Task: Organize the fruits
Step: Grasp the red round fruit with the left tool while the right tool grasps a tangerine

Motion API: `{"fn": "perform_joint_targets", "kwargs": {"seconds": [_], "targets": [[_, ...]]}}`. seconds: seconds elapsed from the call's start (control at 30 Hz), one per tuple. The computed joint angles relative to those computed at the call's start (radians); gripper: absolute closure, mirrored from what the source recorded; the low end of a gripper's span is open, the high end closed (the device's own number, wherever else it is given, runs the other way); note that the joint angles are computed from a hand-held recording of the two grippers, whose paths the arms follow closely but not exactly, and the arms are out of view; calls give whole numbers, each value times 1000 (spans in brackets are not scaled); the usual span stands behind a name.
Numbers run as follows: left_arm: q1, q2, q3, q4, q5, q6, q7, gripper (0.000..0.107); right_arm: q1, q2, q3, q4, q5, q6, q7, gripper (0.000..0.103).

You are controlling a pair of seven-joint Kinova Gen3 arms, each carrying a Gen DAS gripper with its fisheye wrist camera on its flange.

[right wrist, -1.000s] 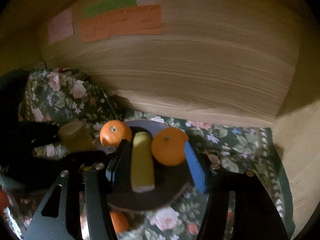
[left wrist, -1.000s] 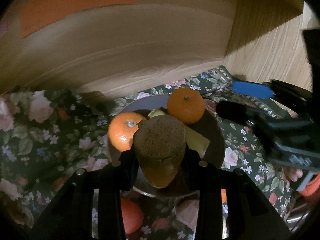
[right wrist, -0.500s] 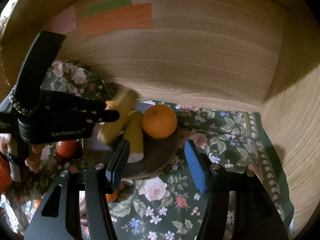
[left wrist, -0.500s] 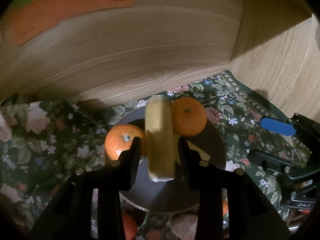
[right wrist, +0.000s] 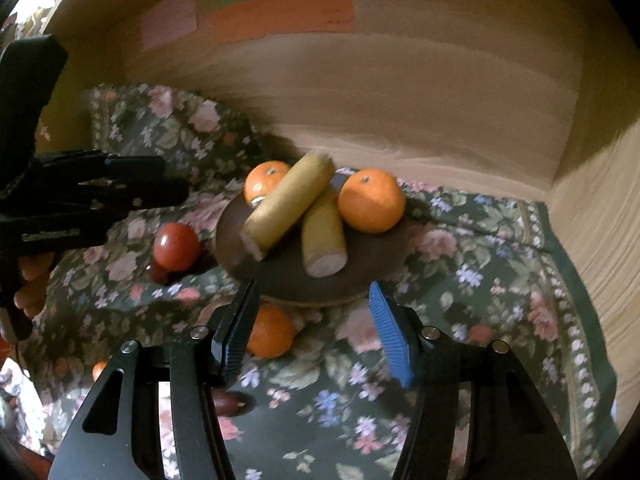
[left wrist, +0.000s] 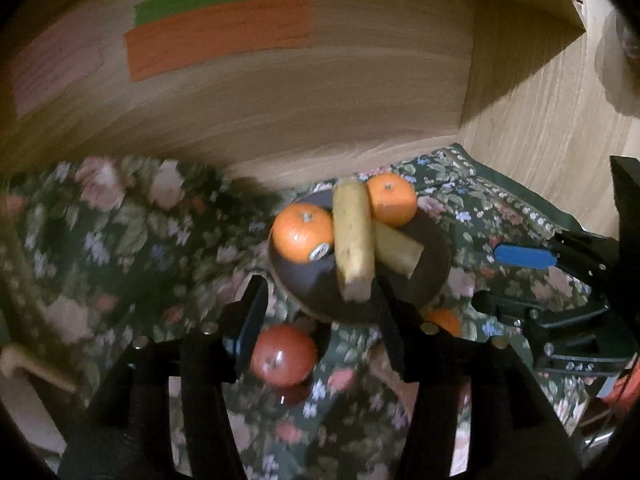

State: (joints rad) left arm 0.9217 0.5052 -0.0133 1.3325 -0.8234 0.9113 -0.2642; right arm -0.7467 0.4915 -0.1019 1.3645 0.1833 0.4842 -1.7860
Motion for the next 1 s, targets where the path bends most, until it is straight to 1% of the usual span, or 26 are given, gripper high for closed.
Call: {"fn": "perform_joint_targets", "kwargs": {"seconds": [0.1,0.27,0.37,0.57,0.67,0.73,0.9,1.0], "targets": [[15,-19,2,50,-4,7,30,50,4,8,-10,3,-17,8,-1,49],[12,-26,19,102,2,16,77,49,4,29,-14,-9,-42,31,-15,49],[2,-27,26,127,11,-1,108,49,-10,36,-4,-15,-35,38,-32,49],[-24,-25,34,156,28,-43,103,49,-3,64,-21,-56,-55,76,-20,50],[-36,-20,35,152,38,-61,81,49,-6,82,-22,-83,-61,99,-16,55],[-45,-15,33,143,47,-69,61,49,0,96,-30,-101,-69,118,-2,64],[-52,-1,19,124,60,-87,32,49,-8,97,-27,-110,-64,129,16,68],[-56,18,10,100,75,-68,10,49,-7,98,-28,-114,-68,137,26,69]]}}
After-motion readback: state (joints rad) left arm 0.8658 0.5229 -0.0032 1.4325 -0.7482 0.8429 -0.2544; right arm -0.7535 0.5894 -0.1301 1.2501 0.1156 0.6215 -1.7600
